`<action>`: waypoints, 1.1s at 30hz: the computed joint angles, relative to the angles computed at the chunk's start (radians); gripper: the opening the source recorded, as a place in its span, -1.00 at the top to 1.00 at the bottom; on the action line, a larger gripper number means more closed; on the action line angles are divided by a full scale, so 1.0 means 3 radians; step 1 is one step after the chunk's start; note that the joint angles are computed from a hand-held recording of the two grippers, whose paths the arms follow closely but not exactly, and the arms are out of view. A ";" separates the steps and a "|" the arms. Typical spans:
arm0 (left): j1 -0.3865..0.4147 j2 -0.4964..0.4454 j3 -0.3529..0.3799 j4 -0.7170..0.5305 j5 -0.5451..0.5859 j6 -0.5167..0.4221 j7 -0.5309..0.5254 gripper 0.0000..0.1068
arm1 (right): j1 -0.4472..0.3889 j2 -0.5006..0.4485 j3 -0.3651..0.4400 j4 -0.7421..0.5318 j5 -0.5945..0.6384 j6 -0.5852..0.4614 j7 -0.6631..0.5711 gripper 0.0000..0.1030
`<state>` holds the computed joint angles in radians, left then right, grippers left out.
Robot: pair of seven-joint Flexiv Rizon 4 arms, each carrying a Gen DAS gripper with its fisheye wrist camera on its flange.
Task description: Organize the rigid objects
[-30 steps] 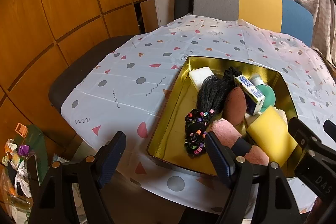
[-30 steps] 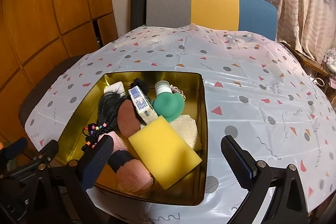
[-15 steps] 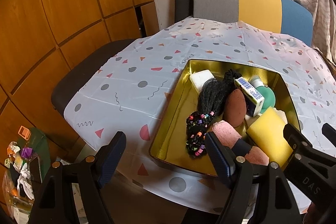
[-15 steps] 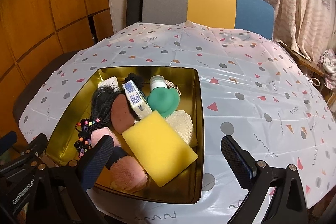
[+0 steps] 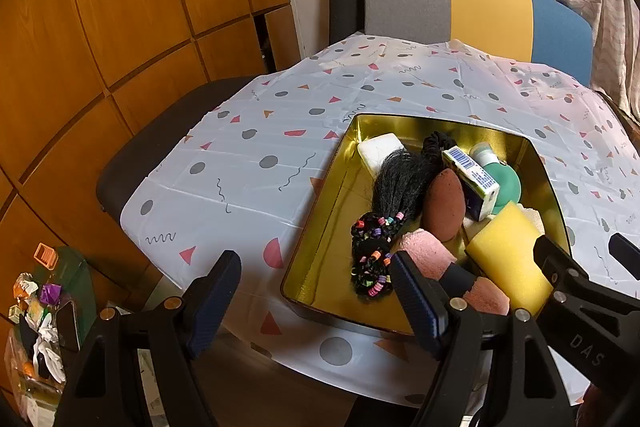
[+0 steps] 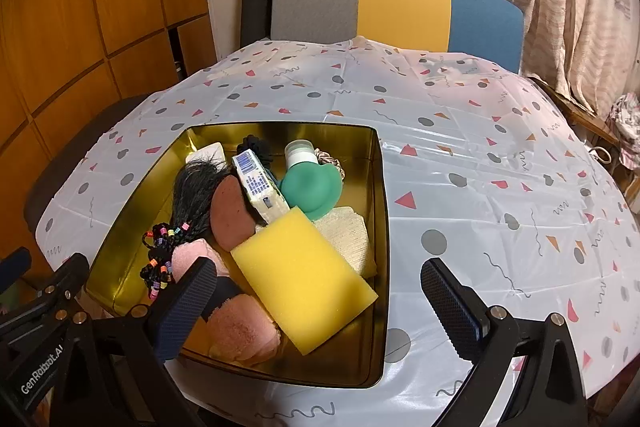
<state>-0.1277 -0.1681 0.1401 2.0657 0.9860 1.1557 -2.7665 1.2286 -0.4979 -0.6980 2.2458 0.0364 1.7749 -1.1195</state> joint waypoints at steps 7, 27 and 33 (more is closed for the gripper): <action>0.0006 -0.0006 0.0001 0.0006 -0.0017 0.0016 0.0016 -0.46 | 0.0002 -0.0003 -0.0006 0.0000 -0.0003 -0.0013 0.0016 -0.99; 0.0006 0.0003 -0.0002 0.0007 0.0006 0.0009 0.0009 -0.46 | -0.0028 -0.0005 0.0022 -0.0010 -0.0060 -0.0040 0.0059 -0.99; 0.0005 -0.0002 -0.0002 0.0006 -0.0005 0.0014 0.0020 -0.46 | -0.0067 0.0011 0.0060 -0.0010 -0.0088 -0.0054 0.0070 -0.99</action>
<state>-0.1261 -0.1689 0.1394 2.0674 0.9846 1.1598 -2.7605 1.2086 -0.4947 -0.6800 2.2427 0.0099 1.7586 -1.0985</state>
